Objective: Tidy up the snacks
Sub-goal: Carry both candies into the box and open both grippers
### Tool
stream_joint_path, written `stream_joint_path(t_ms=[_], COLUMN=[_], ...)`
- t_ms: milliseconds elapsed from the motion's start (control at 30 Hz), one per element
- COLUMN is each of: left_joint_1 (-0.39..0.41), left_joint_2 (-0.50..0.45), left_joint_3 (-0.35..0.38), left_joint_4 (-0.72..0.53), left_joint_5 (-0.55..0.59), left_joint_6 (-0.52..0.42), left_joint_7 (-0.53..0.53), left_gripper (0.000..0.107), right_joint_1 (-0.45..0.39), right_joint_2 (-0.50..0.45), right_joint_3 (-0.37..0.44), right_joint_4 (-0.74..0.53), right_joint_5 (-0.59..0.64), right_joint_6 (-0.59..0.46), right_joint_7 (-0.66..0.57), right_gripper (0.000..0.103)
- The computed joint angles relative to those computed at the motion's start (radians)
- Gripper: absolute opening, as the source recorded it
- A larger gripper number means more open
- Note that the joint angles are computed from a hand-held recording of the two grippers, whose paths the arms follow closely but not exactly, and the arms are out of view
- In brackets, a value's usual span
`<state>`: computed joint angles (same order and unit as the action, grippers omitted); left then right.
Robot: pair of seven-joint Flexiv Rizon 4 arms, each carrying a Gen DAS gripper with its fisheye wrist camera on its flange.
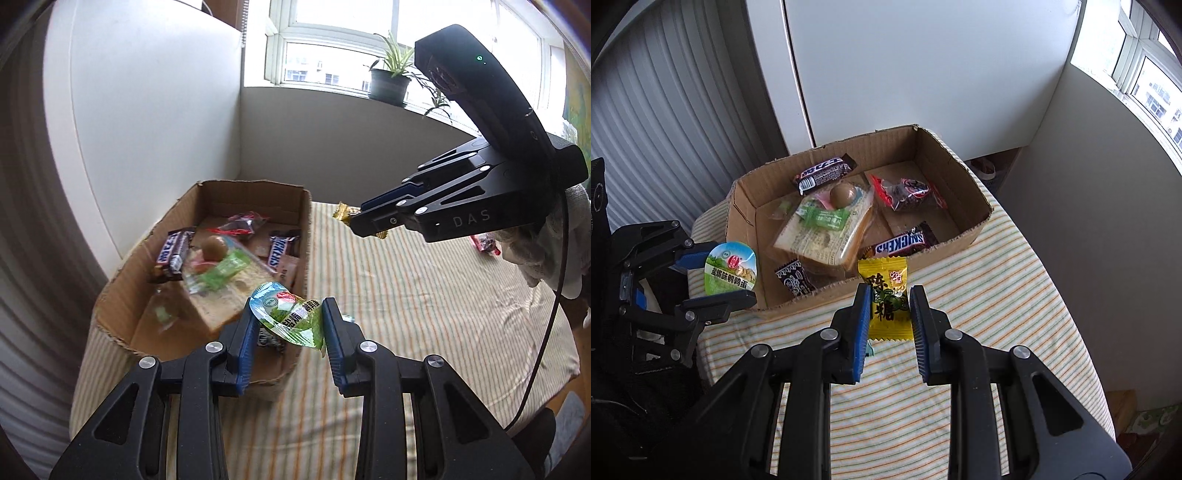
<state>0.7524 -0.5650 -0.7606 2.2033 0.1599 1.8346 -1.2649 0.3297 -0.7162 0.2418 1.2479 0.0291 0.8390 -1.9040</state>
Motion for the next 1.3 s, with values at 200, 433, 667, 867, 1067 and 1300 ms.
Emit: stream_joint_path(t_ms=[200,433,667,867,1067,1300], left_joint_1=[0.058,0.069,0.054,0.032,-0.006,-0.011], left_joint_2=[-0.007,-0.028,-0.044,-0.044,-0.034,-0.026], left_joint_3=[0.008,0.021,0.032,0.048,0.080,0.087], left_joint_4=[-0.019,-0.050,-0.076,-0.083,-0.090,-0.090], left_joint_5=[-0.019,-0.047,-0.074,-0.095,-0.111,-0.113], left_joint_6=[-0.019,-0.041,-0.053,-0.060,-0.051,-0.044], left_joint_7=[0.015,0.044,0.075,0.095,0.092,0.080], left_gripper=[0.032,0.032,0.032,0.032,0.038,0.038], right_joint_1=[0.042,0.078,0.090,0.094,0.097,0.096], right_joint_2=[-0.076,-0.132,-0.166,-0.175,-0.169,-0.154], right_joint_3=[-0.006,-0.018,-0.022,-0.031,-0.035,-0.036], right_joint_4=[-0.121,-0.207,-0.263,-0.275,-0.262,-0.235], right_joint_5=[-0.019,-0.030,-0.024,-0.027,-0.035,-0.044], right_joint_6=[-0.050,-0.095,-0.131,-0.137,-0.120,-0.085], right_joint_7=[0.025,0.046,0.053,0.066,0.062,0.071], right_gripper=[0.022,0.022,0.022,0.022,0.039,0.056])
